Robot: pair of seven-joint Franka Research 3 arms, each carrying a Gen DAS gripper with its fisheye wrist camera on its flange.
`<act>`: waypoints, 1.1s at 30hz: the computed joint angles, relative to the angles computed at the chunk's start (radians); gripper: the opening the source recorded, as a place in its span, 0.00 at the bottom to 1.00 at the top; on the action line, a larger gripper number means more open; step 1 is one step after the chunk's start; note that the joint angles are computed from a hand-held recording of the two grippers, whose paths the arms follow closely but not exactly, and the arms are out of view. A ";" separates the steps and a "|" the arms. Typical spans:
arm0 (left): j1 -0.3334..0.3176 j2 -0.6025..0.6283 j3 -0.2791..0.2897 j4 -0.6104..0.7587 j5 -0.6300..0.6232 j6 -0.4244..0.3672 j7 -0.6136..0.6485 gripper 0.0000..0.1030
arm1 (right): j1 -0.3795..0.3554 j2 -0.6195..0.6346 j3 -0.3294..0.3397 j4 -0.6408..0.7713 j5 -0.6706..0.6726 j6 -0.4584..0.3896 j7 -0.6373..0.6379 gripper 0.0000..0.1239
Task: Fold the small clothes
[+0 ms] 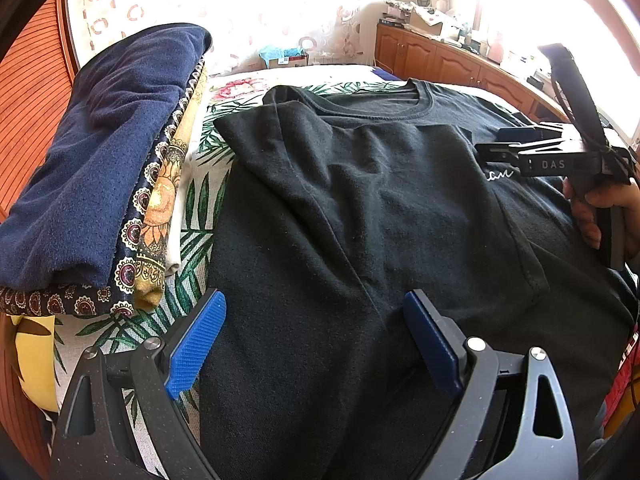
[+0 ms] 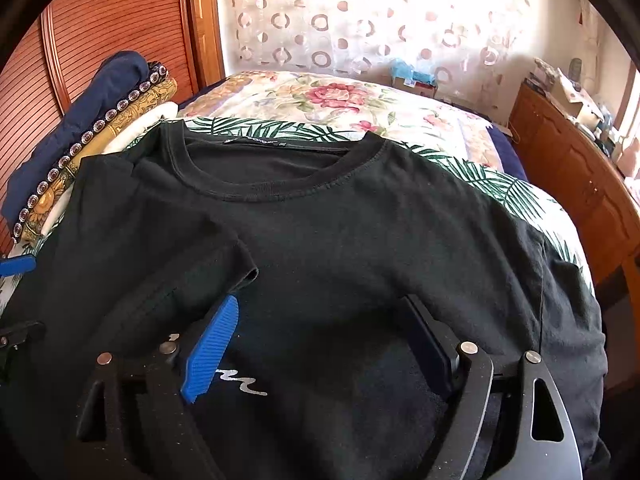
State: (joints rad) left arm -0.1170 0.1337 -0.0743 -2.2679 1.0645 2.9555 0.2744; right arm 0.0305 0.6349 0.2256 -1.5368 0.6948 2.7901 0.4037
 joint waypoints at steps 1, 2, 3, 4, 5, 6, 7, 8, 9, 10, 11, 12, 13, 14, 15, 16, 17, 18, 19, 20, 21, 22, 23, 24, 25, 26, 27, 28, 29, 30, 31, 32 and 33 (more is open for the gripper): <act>0.000 0.001 0.000 0.001 0.000 0.000 0.000 0.88 | 0.000 -0.004 -0.001 -0.006 0.000 0.003 0.000 0.68; 0.000 0.001 0.000 0.001 0.000 0.000 0.000 0.88 | 0.001 -0.007 -0.004 -0.007 -0.005 -0.004 0.003 0.68; 0.000 0.001 0.000 0.001 0.000 0.000 0.000 0.88 | 0.002 -0.013 -0.011 -0.012 -0.012 -0.017 0.011 0.68; 0.000 0.001 0.000 0.001 -0.002 -0.001 0.001 0.88 | -0.001 -0.021 -0.014 -0.018 -0.012 -0.025 0.017 0.68; 0.000 0.001 0.000 0.001 -0.002 0.000 0.002 0.88 | -0.018 -0.033 -0.003 -0.032 0.007 -0.025 0.002 0.68; 0.000 0.001 0.000 0.001 -0.002 0.000 0.002 0.88 | -0.054 -0.053 0.028 -0.055 0.055 -0.019 -0.044 0.68; -0.001 -0.001 0.000 0.000 -0.001 0.000 0.000 0.88 | -0.083 -0.069 0.048 -0.071 0.098 -0.021 -0.085 0.68; 0.000 0.001 0.000 0.001 -0.003 0.000 0.003 0.88 | -0.110 -0.087 0.060 -0.088 0.143 -0.028 -0.126 0.68; 0.000 0.000 0.000 0.000 -0.003 0.000 0.002 0.88 | -0.123 -0.102 0.058 -0.101 0.177 -0.029 -0.155 0.68; 0.000 -0.001 0.000 -0.001 -0.002 0.000 0.001 0.88 | -0.137 -0.116 0.052 -0.114 0.210 -0.027 -0.183 0.68; 0.000 0.001 0.000 0.001 -0.003 0.000 0.003 0.88 | -0.145 -0.125 0.041 -0.123 0.234 -0.022 -0.205 0.68; 0.000 0.000 0.000 0.000 -0.002 0.000 0.002 0.88 | -0.148 -0.129 0.024 -0.125 0.250 -0.022 -0.217 0.68; 0.000 0.001 0.001 0.002 -0.003 0.000 0.003 0.88 | -0.151 -0.127 0.001 -0.121 0.254 -0.026 -0.217 0.68; 0.000 0.001 0.001 0.002 -0.003 0.000 0.003 0.88 | -0.148 -0.120 -0.023 -0.114 0.250 -0.025 -0.204 0.68; 0.000 0.000 0.001 0.001 -0.003 0.000 0.002 0.88 | -0.147 -0.107 -0.051 -0.099 0.239 -0.024 -0.175 0.66; 0.000 0.001 0.001 0.002 -0.003 0.000 0.003 0.88 | -0.148 -0.093 -0.072 -0.084 0.227 -0.026 -0.144 0.66; 0.000 0.001 0.001 0.001 -0.003 0.000 0.002 0.88 | -0.152 -0.076 -0.094 -0.065 0.208 -0.035 -0.104 0.66; -0.001 0.000 0.001 0.000 -0.001 0.000 0.000 0.88 | -0.159 -0.063 -0.105 -0.052 0.196 -0.036 -0.077 0.66; 0.000 0.002 0.001 0.002 -0.003 0.000 0.003 0.88 | -0.167 -0.050 -0.116 -0.040 0.184 -0.034 -0.050 0.66; 0.000 0.000 0.001 0.000 -0.002 0.000 0.001 0.88 | -0.176 -0.039 -0.121 -0.031 0.171 -0.038 -0.025 0.65; 0.000 0.001 0.001 0.001 -0.002 0.000 0.002 0.88 | -0.186 -0.028 -0.126 -0.019 0.158 -0.051 0.000 0.65; -0.001 0.000 0.001 0.000 -0.001 0.000 0.000 0.88 | -0.196 -0.019 -0.130 -0.011 0.146 -0.060 0.025 0.65; 0.000 0.001 0.001 0.002 -0.002 0.000 0.001 0.88 | -0.206 -0.012 -0.129 -0.005 0.138 -0.069 0.039 0.65; 0.000 0.002 0.001 0.002 -0.002 0.000 0.002 0.88 | -0.217 -0.006 -0.127 0.002 0.130 -0.084 0.053 0.65; 0.000 0.002 0.001 0.002 -0.002 0.000 0.002 0.88 | -0.226 -0.001 -0.124 0.006 0.124 -0.100 0.064 0.65; -0.001 -0.001 0.001 -0.001 0.000 0.000 -0.002 0.88 | -0.229 0.003 -0.125 0.011 0.115 -0.112 0.080 0.64; 0.000 0.002 0.001 0.002 -0.001 0.000 0.000 0.88 | -0.234 0.010 -0.127 0.023 0.105 -0.136 0.101 0.63; -0.001 0.002 0.001 0.002 -0.001 0.000 0.000 0.88 | -0.241 0.015 -0.122 0.031 0.105 -0.153 0.110 0.62; -0.001 0.002 0.001 0.002 -0.001 0.000 0.000 0.88 | -0.251 0.019 -0.114 0.040 0.110 -0.171 0.117 0.59; -0.001 0.001 0.001 0.001 0.000 0.000 -0.001 0.88 | -0.253 0.038 -0.118 0.077 0.101 -0.199 0.138 0.55; -0.001 0.002 0.001 0.002 -0.001 0.000 -0.001 0.88 | -0.261 0.039 -0.110 0.082 0.107 -0.206 0.135 0.53; -0.001 0.002 0.001 0.002 -0.001 0.000 -0.001 0.88 | -0.268 0.043 -0.105 0.091 0.112 -0.216 0.130 0.43; -0.001 0.001 0.001 0.002 0.000 0.000 -0.001 0.88 | -0.279 0.041 -0.093 0.091 0.126 -0.222 0.112 0.30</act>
